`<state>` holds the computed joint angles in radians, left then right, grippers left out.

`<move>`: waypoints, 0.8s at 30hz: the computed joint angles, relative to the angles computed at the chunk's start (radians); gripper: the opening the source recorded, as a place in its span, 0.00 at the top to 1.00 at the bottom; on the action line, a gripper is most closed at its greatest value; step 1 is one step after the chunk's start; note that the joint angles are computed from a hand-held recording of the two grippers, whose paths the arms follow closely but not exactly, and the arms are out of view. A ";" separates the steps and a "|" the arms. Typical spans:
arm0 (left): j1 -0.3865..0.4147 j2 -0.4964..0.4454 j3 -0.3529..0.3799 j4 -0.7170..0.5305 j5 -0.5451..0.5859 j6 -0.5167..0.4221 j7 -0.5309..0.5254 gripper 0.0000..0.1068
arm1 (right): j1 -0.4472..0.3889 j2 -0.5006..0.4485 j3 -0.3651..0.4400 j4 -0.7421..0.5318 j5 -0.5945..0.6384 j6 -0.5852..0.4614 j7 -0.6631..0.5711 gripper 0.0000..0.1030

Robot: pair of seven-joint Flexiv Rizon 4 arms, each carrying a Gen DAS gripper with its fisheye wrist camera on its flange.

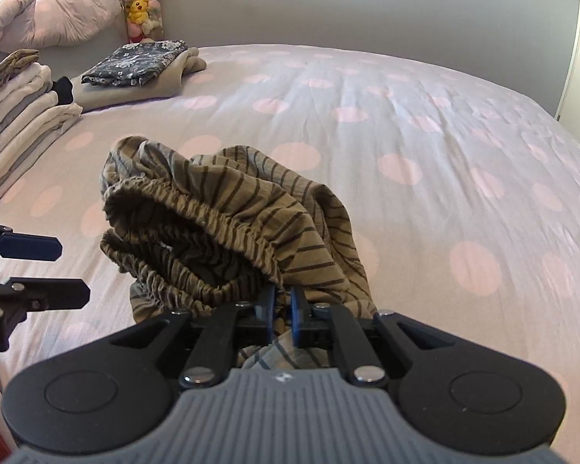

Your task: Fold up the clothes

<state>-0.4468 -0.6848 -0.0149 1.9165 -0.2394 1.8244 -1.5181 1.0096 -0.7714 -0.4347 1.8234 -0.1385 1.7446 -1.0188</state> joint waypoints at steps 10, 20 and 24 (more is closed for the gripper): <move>-0.094 -0.024 0.081 -0.017 -0.035 0.079 0.049 0.44 | 0.010 0.013 0.035 0.053 0.077 0.141 -0.116 0.57; -0.312 -0.061 0.358 -0.122 -0.054 -0.158 0.244 0.49 | 0.040 0.051 0.110 0.114 0.262 0.216 -0.201 0.31; -0.218 -0.005 0.267 -0.089 0.059 -0.202 0.319 0.48 | -0.017 0.078 0.206 0.121 0.256 0.208 -0.223 0.31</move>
